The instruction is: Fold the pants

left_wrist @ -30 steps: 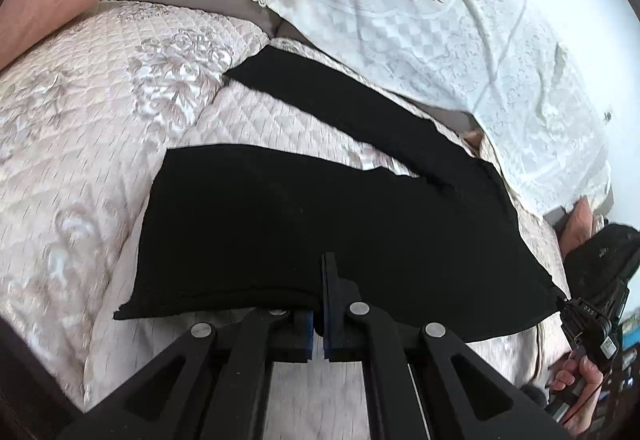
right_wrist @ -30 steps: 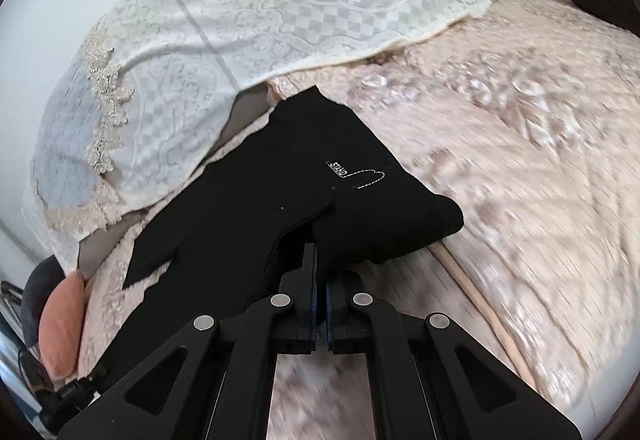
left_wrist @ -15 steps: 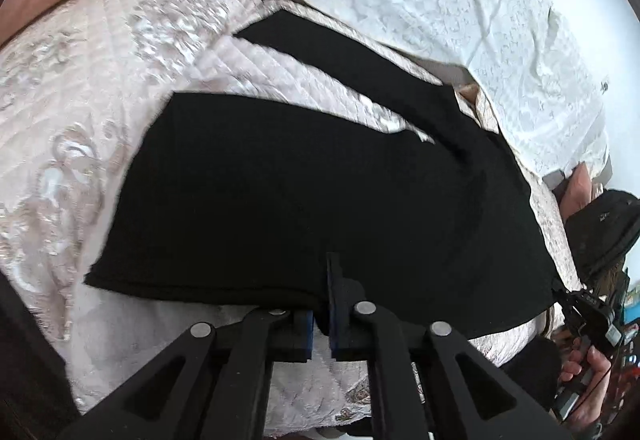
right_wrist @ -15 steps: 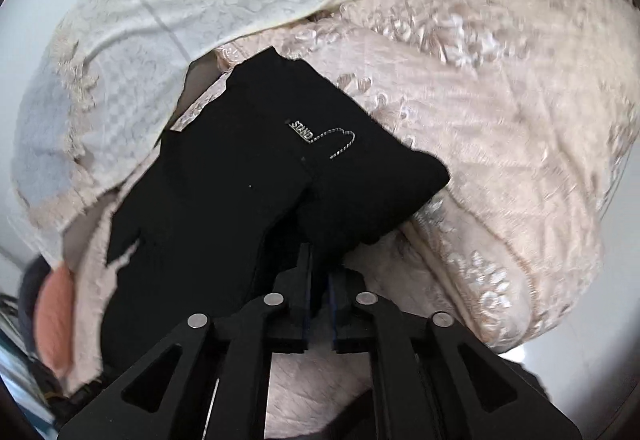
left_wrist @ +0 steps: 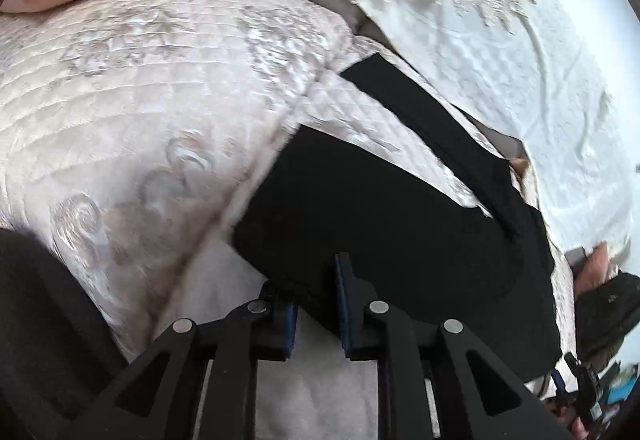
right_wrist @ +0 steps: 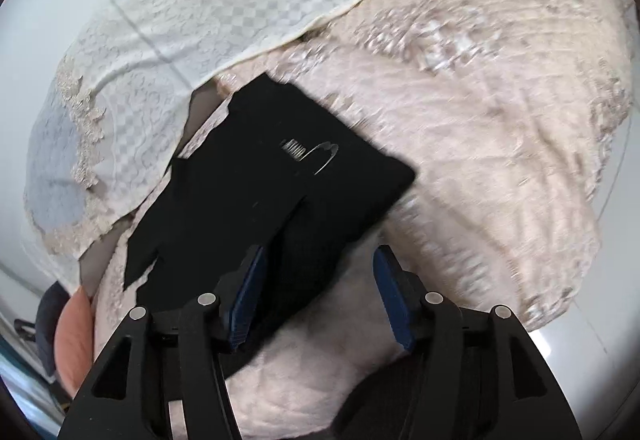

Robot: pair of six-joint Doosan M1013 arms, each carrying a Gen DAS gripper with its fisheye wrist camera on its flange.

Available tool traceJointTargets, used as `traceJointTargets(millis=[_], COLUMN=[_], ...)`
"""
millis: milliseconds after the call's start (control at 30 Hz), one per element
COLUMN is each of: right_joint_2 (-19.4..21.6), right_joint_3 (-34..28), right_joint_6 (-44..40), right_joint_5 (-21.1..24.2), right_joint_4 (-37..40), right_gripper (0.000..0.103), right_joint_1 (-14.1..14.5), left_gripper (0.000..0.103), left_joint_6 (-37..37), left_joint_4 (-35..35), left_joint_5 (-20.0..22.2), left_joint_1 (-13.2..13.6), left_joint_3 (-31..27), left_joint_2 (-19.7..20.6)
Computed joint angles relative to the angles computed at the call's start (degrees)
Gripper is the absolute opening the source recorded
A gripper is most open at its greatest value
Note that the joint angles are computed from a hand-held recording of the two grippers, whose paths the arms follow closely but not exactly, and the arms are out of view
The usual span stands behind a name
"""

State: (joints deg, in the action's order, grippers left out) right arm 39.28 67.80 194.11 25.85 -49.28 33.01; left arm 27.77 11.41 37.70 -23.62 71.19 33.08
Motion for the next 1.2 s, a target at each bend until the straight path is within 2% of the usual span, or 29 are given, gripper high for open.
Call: traceJointTargets(millis=[33,100,167,200,233,267,400,533,600,667,700,733,767,867,933,1000,1067,1133,1200], right_joint_2=[0.0,0.0,0.7,0.9,1.2,1.7,0.9,1.0,1.1,1.6,2.0,2.1,2.2,1.5,1.2,1.7,3.0,4.2,5.7], right_joint_3=[0.0,0.5,-0.4,-0.7,-1.7,-3.0,-2.6,-2.2,-2.1,-4.0,-5.3,-5.9,-6.4,-5.9,-6.0,-7.4,-10.3,-12.7,-15.2], right_joint_6=[1.2,5.4,2.4,2.4,1.7,0.3,3.8,2.5,2.5,-3.2,-6.5,-8.0,-7.7,-6.0,-6.2,-9.1,-15.2,-21.0,-26.8], right_joint_5=[0.8,-0.4,-1.9,-2.5,-0.8,2.6,5.6,6.7,6.0,9.2,11.4,13.3,16.2,19.9,21.1,21.8,22.6,21.9,21.0], right_joint_4=[-0.5,-2.8,3.2,3.6,3.3,3.3,-3.3,0.9,3.3,5.7,7.0,6.7,5.2,0.7,-2.4,-4.6,-4.3,-2.9,-0.9], right_gripper=[0.056,0.056,0.056,0.049,0.019,0.015,0.011,0.011,0.013,0.018,0.026,0.032,0.033,0.036,0.037,0.039,0.048,0.050,0.050], right_joint_1=[-0.2,-1.0,-2.2,-2.4,-2.3,-2.0,-1.1,-1.5,-1.8,-1.4,-1.2,-0.9,-0.4,0.6,1.4,2.3,3.1,3.7,4.2], left_gripper=[0.019,0.019,0.018,0.010,0.004,0.004,0.004,0.004,0.005,0.007,0.008,0.008,0.008,0.008,0.008,0.008,0.009,0.020,0.027], left_joint_6=[0.7,1.5,0.0,-1.0,-2.5,-3.5,-7.4,-3.9,-4.1,-5.0,-5.6,-6.3,-7.2,-10.4,-10.9,-9.5,-6.7,-3.3,-0.5], left_joint_4=[-0.9,-2.7,0.3,1.9,4.5,6.6,14.1,10.5,9.7,11.7,12.3,12.4,12.6,16.2,19.9,21.2,21.5,20.9,20.2], left_joint_5=[0.1,-0.2,0.7,1.6,3.2,4.0,6.2,7.1,6.2,7.1,7.8,8.0,8.3,10.1,11.8,11.4,10.8,9.1,7.9], left_joint_1=[0.2,0.7,0.4,0.2,-0.2,-0.5,-1.8,-1.4,-1.2,-1.3,-1.4,-1.2,-1.2,-1.7,-2.4,-2.9,-3.4,-4.0,-4.5], left_joint_3=[-0.2,-0.6,-1.6,-2.1,-2.7,-3.0,-2.5,-2.7,-2.1,-2.1,-2.2,-1.9,-1.5,-1.0,-1.5,-2.0,-3.1,-3.9,-4.4], left_joint_2=[0.3,0.8,1.3,1.6,1.8,1.8,1.1,1.8,1.4,1.2,1.2,1.0,0.7,-0.1,-0.2,-0.3,0.0,0.2,0.4])
